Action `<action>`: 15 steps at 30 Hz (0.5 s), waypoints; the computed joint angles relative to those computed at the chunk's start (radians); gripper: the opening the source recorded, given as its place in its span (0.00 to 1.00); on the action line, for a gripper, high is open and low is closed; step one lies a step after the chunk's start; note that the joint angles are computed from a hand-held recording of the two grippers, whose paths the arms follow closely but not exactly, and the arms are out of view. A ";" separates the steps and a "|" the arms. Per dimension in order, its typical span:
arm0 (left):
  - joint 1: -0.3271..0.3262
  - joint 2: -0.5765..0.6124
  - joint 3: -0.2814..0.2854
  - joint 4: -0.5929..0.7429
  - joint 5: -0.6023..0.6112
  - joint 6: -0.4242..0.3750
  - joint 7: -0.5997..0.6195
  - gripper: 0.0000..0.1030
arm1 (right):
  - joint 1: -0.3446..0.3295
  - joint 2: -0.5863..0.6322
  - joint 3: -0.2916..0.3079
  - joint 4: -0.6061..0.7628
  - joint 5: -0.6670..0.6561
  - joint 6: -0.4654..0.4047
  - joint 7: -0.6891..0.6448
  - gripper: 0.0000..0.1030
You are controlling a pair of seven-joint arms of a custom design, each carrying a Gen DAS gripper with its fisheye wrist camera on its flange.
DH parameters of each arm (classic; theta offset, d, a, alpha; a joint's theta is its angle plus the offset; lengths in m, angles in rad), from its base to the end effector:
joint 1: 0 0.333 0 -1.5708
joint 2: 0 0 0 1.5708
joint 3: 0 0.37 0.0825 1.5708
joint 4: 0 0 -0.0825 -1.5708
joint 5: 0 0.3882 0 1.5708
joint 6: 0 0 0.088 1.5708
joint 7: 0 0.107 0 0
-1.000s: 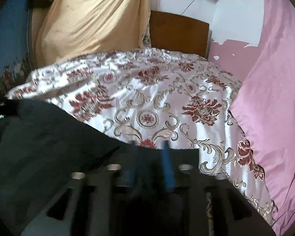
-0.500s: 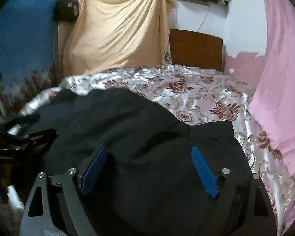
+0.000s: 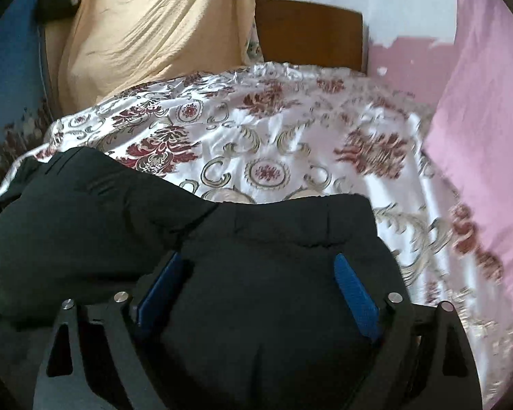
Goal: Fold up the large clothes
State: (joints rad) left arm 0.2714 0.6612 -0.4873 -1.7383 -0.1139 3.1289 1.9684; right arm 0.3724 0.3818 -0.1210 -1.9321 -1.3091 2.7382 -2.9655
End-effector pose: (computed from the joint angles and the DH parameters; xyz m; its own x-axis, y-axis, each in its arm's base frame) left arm 0.7478 -0.0745 0.3625 -0.3182 -0.9440 0.0868 -0.6623 0.1559 -0.7329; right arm 0.6285 0.2075 0.3611 -0.3253 -0.9456 0.0003 -0.6410 0.2203 -0.7353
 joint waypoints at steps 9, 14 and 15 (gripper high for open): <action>0.098 0.092 -0.140 0.047 -0.040 -0.011 0.057 1.00 | -0.022 0.069 -0.038 0.032 -0.179 0.155 0.257 0.91; 0.122 0.121 -0.177 0.047 -0.034 0.020 0.062 1.00 | -0.053 0.089 -0.015 0.052 -0.292 0.178 0.386 0.92; 0.127 0.126 -0.184 0.047 -0.030 0.024 0.060 1.00 | -0.061 0.090 -0.007 0.053 -0.308 0.178 0.401 0.92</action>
